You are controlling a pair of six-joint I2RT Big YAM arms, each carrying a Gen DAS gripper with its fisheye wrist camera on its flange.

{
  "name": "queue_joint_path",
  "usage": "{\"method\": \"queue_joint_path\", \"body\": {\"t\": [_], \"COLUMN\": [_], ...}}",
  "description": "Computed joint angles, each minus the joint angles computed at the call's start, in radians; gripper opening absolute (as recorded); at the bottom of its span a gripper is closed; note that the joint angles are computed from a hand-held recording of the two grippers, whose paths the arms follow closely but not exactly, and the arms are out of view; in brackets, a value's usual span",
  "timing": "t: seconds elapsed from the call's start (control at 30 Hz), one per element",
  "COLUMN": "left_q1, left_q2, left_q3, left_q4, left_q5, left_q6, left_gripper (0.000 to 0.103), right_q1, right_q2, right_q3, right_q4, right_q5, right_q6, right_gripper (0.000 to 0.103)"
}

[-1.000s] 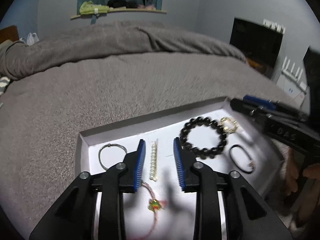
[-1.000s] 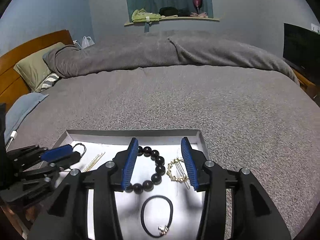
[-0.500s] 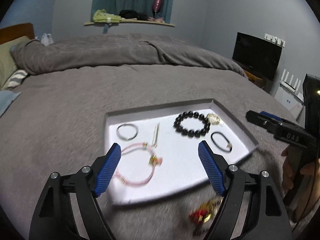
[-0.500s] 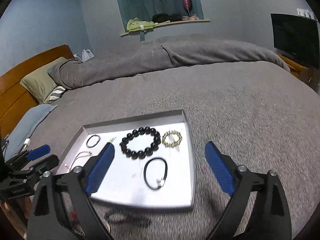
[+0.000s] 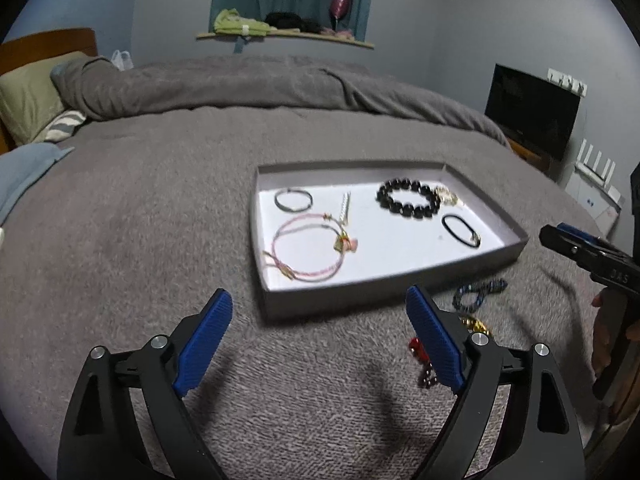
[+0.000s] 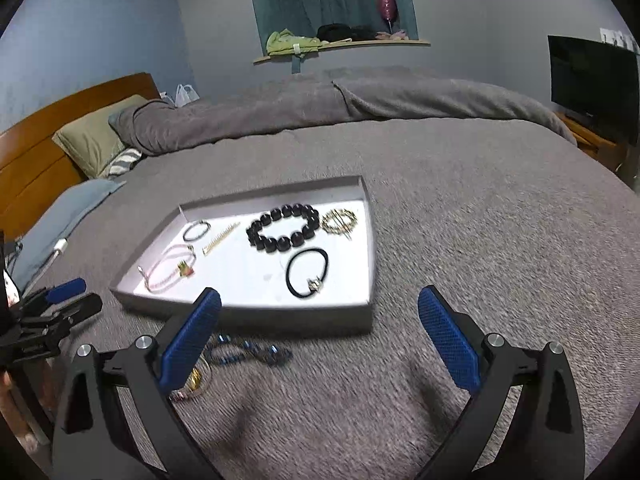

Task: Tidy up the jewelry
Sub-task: 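Withdraw both open tools from the box lid toward the jewelry pile, then grasp the dark red bead bracelet with the left tool while the right tool grasps the silver hoop bangle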

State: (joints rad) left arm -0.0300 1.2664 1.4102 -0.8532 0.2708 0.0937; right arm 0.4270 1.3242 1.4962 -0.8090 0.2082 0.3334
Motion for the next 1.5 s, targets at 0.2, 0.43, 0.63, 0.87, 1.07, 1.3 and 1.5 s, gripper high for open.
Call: {"method": "queue_joint_path", "body": {"t": [0.2,0.43,0.63,0.87,1.07,1.3,1.5], "left_q1": [-0.031,-0.070,-0.061,-0.066,-0.041,-0.039,-0.035], "left_q2": [-0.006,-0.026,-0.015,-0.033,-0.011,0.003,0.013], "left_q3": [-0.022,-0.062,-0.052,-0.055,-0.032,-0.022,-0.014], "left_q4": [-0.022,-0.053,-0.077,-0.096,-0.113,-0.136,-0.149], "left_q5": [0.006,0.021,0.067,0.068,0.055,0.065,0.076], "left_q6": [0.037,0.123,0.147,0.202,0.179,0.186,0.190], "left_gripper": [0.089,0.089,0.088,0.085,0.073,0.063,0.058], "right_q1": [-0.008,-0.004,0.009,0.052,0.124,0.151,0.171], "right_q2": [-0.026,-0.030,-0.019,0.003,0.018,0.067,0.098], "right_q3": [-0.038,-0.054,-0.047,-0.027,-0.018,0.030,0.056], "right_q4": [-0.017,-0.019,-0.032,-0.058,-0.063,-0.094,-0.108], "right_q5": [-0.026,-0.050,-0.088,-0.194,-0.166,-0.165,-0.148], "right_q6": [-0.027,-0.031,-0.049,-0.101,-0.185,-0.195,-0.235], "right_gripper": [0.097,0.097,0.097,0.097,0.088,0.056,0.025]}}
